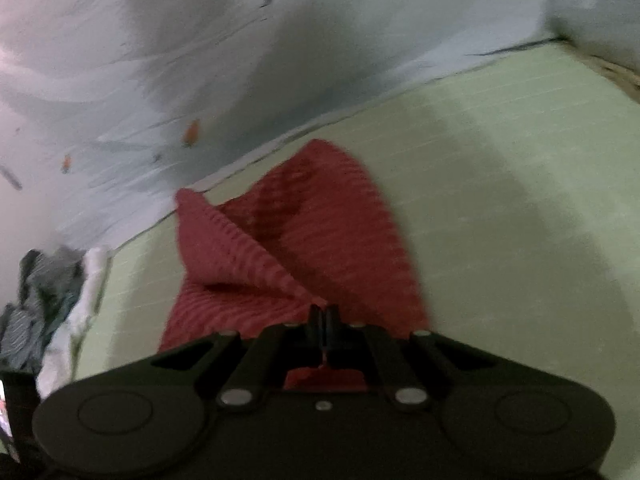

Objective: Fold clothes

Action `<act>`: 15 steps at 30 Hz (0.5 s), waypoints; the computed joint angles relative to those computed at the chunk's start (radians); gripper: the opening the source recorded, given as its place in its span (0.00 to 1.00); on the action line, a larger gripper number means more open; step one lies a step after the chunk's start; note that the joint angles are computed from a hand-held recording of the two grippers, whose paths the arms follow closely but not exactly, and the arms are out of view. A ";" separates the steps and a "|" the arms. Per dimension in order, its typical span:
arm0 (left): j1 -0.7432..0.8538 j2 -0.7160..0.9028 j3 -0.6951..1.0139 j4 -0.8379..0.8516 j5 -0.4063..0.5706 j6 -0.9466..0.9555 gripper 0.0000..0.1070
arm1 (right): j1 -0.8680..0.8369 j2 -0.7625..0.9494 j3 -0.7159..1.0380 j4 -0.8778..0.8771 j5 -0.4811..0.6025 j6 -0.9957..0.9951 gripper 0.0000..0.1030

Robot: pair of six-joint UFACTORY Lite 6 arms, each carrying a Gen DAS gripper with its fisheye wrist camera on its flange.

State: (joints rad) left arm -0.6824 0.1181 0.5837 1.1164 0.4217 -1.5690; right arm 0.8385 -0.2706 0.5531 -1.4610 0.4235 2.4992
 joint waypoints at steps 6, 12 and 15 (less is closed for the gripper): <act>-0.019 -0.034 -0.039 0.011 0.021 0.002 0.78 | 0.111 -0.082 -0.110 0.137 0.124 -0.005 0.02; -0.029 -0.104 -0.103 -0.041 0.037 0.039 0.78 | 0.169 -0.021 -0.117 0.181 0.139 0.018 0.02; -0.019 -0.148 -0.138 -0.089 0.035 0.075 0.78 | 0.180 -0.004 -0.114 0.250 0.124 -0.044 0.02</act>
State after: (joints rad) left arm -0.7018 -0.0297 0.4460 1.0270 0.4569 -1.4944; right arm 1.0185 -0.2746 0.4389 -1.2113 0.5478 2.4555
